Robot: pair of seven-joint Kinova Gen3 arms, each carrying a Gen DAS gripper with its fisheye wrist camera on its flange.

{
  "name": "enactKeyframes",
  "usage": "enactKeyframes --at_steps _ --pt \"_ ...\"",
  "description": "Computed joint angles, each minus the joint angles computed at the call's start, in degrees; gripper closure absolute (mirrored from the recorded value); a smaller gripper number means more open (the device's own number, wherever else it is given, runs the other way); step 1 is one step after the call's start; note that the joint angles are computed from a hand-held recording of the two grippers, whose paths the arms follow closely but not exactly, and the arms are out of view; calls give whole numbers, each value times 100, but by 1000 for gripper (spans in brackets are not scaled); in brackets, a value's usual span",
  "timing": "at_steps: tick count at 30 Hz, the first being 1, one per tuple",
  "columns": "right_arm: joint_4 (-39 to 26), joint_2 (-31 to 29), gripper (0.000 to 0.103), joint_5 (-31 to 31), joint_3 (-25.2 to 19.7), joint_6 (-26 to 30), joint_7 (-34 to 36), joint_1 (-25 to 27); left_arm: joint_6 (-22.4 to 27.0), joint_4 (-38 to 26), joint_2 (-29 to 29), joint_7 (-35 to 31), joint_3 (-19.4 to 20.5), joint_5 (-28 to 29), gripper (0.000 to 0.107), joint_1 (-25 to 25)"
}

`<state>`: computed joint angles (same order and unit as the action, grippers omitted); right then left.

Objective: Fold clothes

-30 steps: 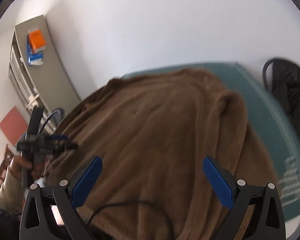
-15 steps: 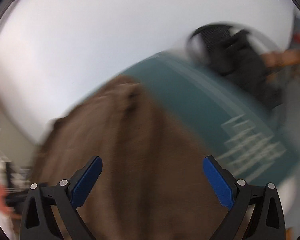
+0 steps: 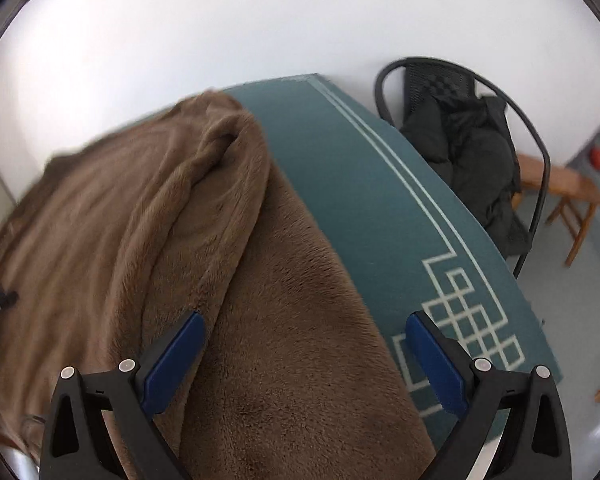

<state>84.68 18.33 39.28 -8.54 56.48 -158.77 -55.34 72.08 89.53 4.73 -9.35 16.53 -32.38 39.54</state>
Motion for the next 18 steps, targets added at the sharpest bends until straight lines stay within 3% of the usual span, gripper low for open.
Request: enactKeyframes --at_steps 2,4,5,6,8,9,12,14,18 --pt "15 23 1 29 -15 -50 51 -15 31 13 -6 36 14 -38 4 26" --pt "149 -67 9 17 -32 -183 68 12 113 -18 24 31 34 -75 4 62" --pt "169 -102 24 13 -58 -232 97 10 157 -38 42 24 39 -90 4 82" --pt "187 -131 52 -12 -84 -294 137 26 190 -59 58 25 40 -98 4 101" --pt "207 -170 76 -187 -93 -480 265 115 207 -87 71 45 30 -97 4 128" --pt "262 -226 82 -311 -133 -613 286 224 204 -92 70 54 23 -94 4 136" --pt "280 -292 95 -145 -207 -506 33 328 159 -59 56 31 4 -71 4 128" --pt "118 -226 96 289 100 -51 -256 -44 135 -73 69 -15 -11 -52 4 108" --pt "-242 -91 96 1162 181 881 -552 -358 171 -105 104 -11 -10 -66 4 122"
